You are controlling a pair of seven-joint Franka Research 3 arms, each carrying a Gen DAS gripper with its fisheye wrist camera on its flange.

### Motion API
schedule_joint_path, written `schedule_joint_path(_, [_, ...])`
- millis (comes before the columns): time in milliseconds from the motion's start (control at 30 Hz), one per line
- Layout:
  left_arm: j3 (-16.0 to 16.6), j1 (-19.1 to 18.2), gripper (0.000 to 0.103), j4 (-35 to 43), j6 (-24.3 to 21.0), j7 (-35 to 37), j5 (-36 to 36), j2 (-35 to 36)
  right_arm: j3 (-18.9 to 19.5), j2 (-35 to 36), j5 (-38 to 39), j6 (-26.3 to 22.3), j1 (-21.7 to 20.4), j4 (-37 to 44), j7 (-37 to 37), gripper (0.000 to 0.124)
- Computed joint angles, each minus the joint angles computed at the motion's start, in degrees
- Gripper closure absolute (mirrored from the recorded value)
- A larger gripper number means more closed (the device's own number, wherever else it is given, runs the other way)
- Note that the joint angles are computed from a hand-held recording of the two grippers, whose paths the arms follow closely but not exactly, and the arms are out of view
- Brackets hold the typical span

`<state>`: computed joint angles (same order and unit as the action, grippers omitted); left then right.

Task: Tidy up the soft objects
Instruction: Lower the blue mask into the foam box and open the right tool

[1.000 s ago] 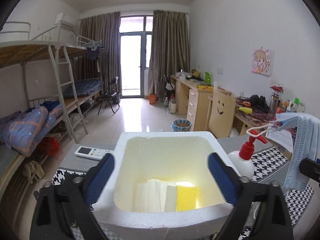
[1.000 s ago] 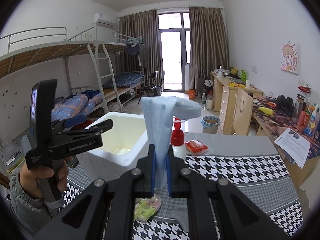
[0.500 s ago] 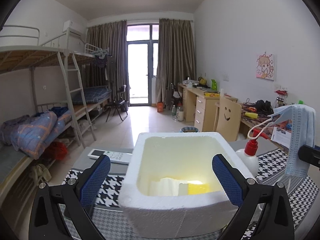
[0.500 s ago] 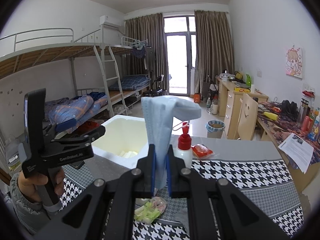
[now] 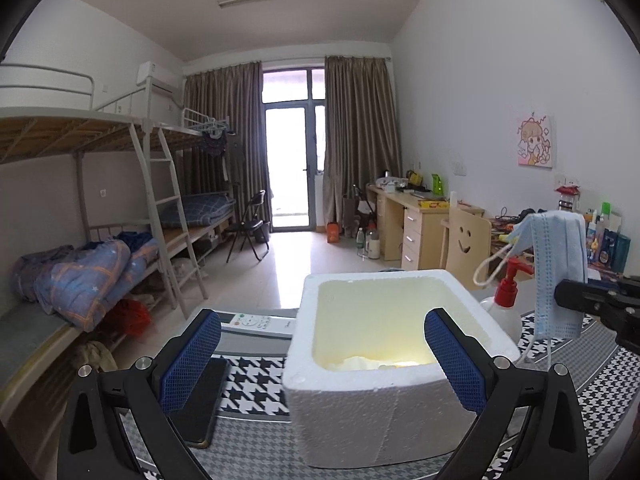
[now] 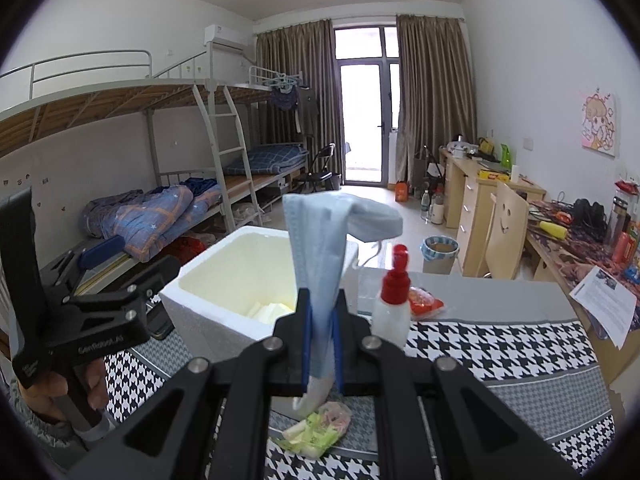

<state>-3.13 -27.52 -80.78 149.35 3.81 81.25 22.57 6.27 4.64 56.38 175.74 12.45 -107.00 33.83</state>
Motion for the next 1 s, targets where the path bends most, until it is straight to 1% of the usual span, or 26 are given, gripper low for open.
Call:
schedule_joint_path(133, [0.17, 0.6, 0.001, -1.14, -0.4, 0.04, -0.66, -0.74, -0.23, 0.81, -4.67, 0.38, 0.78, 0.6, 3.81, 0.112])
schedule_joint_path(267, [0.22, 1.16, 0.001, -3.49, -1.45, -2.05, 0.45, -2.34, -0.08, 1.74, -9.41, -0.05, 1.1, 1.74, 7.86, 0.112])
schedule_joint_path(333, [-0.09, 1.83, 0.001, -4.79, -1.71, -3.11, 0.81, -3.21, 0.19, 2.29, -10.88, -0.31, 1.04, 2.46, 8.95, 0.112])
schedule_joint_path(467, [-0.8, 2.91, 0.001, -7.37, -2.89, -5.73, 2.37, -4.82, -0.02, 3.72, -16.08, -1.5, 1.51, 4.18, 13.64, 0.112])
schedule_joint_path(533, [-1.28, 3.54, 0.001, -8.19, -3.4, -6.33, 2.52, -5.3, 0.42, 4.35, -17.26, -1.78, 1.35, 5.02, 14.41, 0.112])
schedule_joint_path(633, [-1.81, 4.47, 0.001, -9.35, -3.83, -6.74, 2.54, -6.12, 1.38, 5.19, -17.55, -2.58, 0.84, 6.16, 14.38, 0.112])
schedule_joint_path(867, [-2.89, 6.31, 0.001, -12.74, -5.13, -8.21, 3.52, -8.74, 3.64, 6.55, -14.54, -3.9, -0.02, 8.31, 11.31, 0.112])
schedule_joint_path(1000, [-3.51, 7.28, 0.001, -13.86, -5.59, -8.45, 3.79, -9.62, 3.82, 7.2, -14.77, -3.19, 0.71, 8.85, 10.85, 0.112])
